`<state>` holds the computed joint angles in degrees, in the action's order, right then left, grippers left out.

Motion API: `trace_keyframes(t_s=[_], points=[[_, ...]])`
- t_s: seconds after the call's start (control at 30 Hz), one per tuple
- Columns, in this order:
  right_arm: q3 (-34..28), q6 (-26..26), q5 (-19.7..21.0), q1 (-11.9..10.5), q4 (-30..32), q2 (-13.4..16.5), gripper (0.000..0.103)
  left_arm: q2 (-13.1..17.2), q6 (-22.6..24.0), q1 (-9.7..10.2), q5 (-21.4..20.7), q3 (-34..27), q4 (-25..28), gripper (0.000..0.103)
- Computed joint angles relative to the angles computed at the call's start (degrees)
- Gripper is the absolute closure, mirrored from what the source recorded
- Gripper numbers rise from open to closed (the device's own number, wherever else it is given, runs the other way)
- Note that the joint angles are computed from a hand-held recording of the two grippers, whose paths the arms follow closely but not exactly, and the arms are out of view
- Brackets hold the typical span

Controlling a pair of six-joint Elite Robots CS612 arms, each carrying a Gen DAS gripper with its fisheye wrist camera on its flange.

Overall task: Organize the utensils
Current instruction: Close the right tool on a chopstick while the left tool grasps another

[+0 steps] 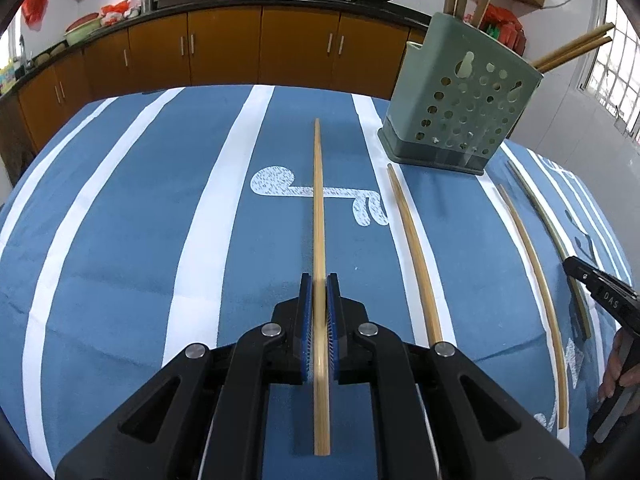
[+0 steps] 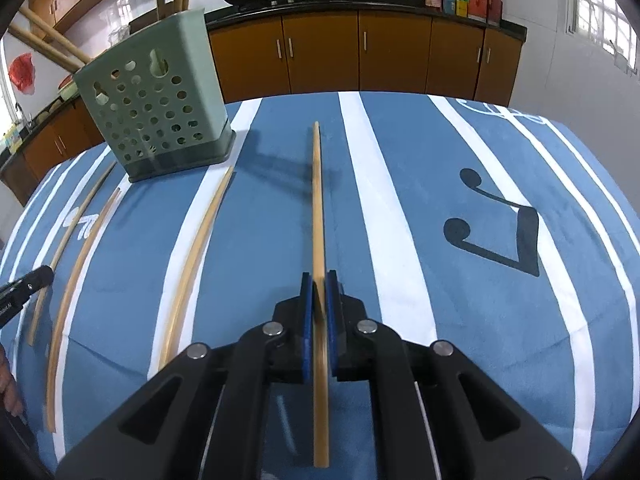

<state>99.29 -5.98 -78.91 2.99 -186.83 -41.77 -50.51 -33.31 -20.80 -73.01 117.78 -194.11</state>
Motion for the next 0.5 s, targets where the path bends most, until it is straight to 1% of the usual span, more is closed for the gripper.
trace_keyframes(t_s=[0.17, 0.3, 0.5], points=[[-0.05, 2.19, 3.03, -0.8, 0.19, 0.16, 0.095, 0.13, -0.81, 0.31, -0.97, 0.01, -0.77, 0.094], [0.03, 2.0, 2.48, -0.6, 0.08, 0.11, 0.095, 0.09, -0.72, 0.12, -0.42, -0.09, -0.29, 0.094], [0.0, 2.01, 2.36, -0.53, 0.11, 0.1, 0.095, 0.14, -0.83, 0.33, -0.97, 0.02, -0.81, 0.094]])
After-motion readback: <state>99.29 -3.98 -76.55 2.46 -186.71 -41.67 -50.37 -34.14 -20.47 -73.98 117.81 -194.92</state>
